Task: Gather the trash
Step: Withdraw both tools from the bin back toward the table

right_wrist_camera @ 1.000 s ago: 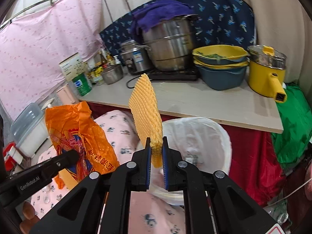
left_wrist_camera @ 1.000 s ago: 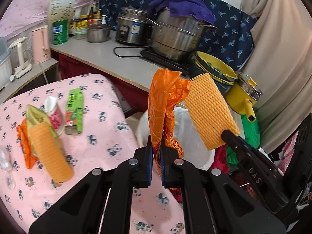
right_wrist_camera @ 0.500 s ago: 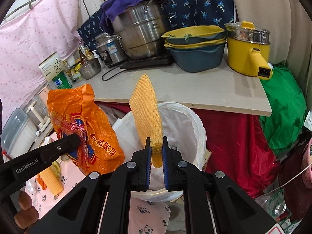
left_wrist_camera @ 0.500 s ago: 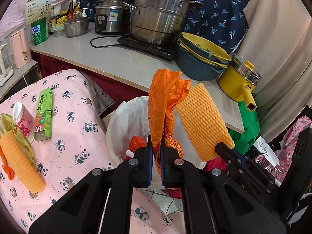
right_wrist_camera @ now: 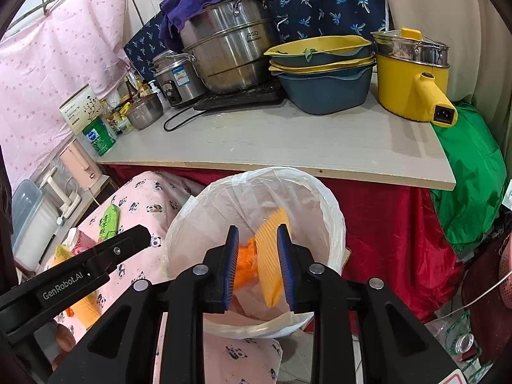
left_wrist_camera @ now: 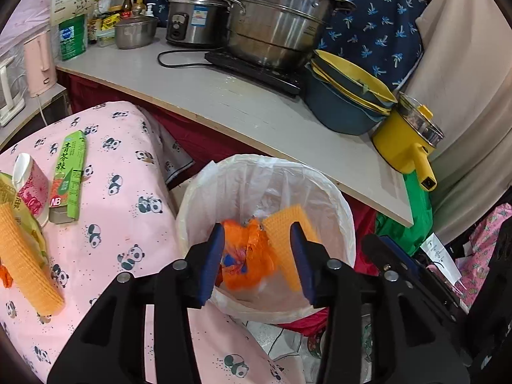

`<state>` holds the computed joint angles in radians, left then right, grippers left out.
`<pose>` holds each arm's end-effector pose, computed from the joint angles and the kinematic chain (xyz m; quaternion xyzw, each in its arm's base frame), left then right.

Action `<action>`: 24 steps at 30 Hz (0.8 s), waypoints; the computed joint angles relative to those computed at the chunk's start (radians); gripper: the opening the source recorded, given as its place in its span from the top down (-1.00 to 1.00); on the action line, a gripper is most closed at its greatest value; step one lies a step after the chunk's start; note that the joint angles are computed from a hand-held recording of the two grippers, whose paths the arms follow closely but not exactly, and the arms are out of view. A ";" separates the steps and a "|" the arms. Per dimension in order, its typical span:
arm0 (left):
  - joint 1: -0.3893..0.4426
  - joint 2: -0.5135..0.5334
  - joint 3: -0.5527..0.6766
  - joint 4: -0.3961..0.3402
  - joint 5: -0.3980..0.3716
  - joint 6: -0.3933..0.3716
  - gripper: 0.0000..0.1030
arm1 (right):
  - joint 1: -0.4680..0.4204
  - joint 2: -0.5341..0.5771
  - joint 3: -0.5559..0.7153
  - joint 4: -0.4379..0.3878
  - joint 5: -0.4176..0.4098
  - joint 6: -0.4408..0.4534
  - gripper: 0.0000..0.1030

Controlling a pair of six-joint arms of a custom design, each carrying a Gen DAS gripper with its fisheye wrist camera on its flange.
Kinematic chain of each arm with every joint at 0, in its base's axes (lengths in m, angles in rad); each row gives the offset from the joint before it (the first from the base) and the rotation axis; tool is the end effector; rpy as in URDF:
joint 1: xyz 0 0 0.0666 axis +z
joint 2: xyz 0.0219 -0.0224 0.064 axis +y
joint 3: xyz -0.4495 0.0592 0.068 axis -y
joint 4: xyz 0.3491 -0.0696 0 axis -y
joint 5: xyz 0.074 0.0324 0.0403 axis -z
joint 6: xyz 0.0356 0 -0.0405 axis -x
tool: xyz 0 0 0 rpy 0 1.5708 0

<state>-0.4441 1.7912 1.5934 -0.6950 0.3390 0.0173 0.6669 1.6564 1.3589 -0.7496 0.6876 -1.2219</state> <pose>0.5331 -0.2672 0.4018 0.2517 0.8966 -0.2298 0.2827 0.4169 0.2989 0.3823 0.3330 0.8507 0.0066 0.4066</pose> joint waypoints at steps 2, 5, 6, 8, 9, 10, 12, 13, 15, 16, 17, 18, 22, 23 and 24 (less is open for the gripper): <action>0.009 0.000 0.002 -0.003 0.002 0.008 0.17 | 0.004 0.001 0.007 -0.004 0.003 0.002 0.52; 0.024 -0.006 -0.001 -0.002 0.009 0.022 0.12 | 0.012 0.001 0.015 -0.008 0.007 0.003 0.51; 0.027 -0.009 -0.004 0.001 0.009 0.023 0.12 | 0.014 0.002 0.019 -0.010 0.008 0.003 0.51; 0.035 -0.019 -0.015 0.006 0.004 0.021 0.11 | 0.019 0.004 0.029 -0.012 0.010 0.009 0.50; 0.039 -0.026 -0.022 0.012 -0.001 0.020 0.11 | 0.022 0.008 0.037 -0.016 0.012 0.012 0.50; 0.043 -0.031 -0.027 0.017 -0.006 0.021 0.11 | 0.026 0.011 0.046 -0.019 0.014 0.015 0.50; 0.053 -0.041 -0.036 0.025 -0.011 0.025 0.10 | 0.032 0.018 0.062 -0.022 0.015 0.025 0.49; 0.060 -0.046 -0.039 0.026 -0.013 0.029 0.10 | 0.036 0.022 0.073 -0.025 0.015 0.030 0.48; 0.076 -0.053 -0.043 0.023 -0.013 0.036 0.10 | 0.043 0.031 0.093 -0.029 0.016 0.042 0.43; 0.087 -0.057 -0.045 0.022 -0.011 0.041 0.10 | 0.048 0.037 0.104 -0.030 0.017 0.049 0.41; 0.097 -0.061 -0.048 0.023 -0.010 0.046 0.10 | 0.052 0.044 0.117 -0.031 0.017 0.056 0.39; 0.107 -0.065 -0.053 0.024 -0.010 0.047 0.10 | 0.057 0.050 0.129 -0.030 0.016 0.063 0.39; 0.149 -0.080 -0.066 0.030 -0.027 0.052 0.10 | 0.074 0.082 0.184 -0.034 0.008 0.095 0.37; 0.162 -0.084 -0.071 0.032 -0.029 0.053 0.10 | 0.078 0.089 0.196 -0.034 0.005 0.102 0.36; 0.173 -0.087 -0.075 0.031 -0.030 0.055 0.10 | 0.082 0.099 0.213 -0.035 0.001 0.112 0.34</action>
<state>-0.2710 1.7041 1.5188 -0.6638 0.3089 0.0721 0.7486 1.7556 1.5719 -0.7849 0.6887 -1.1104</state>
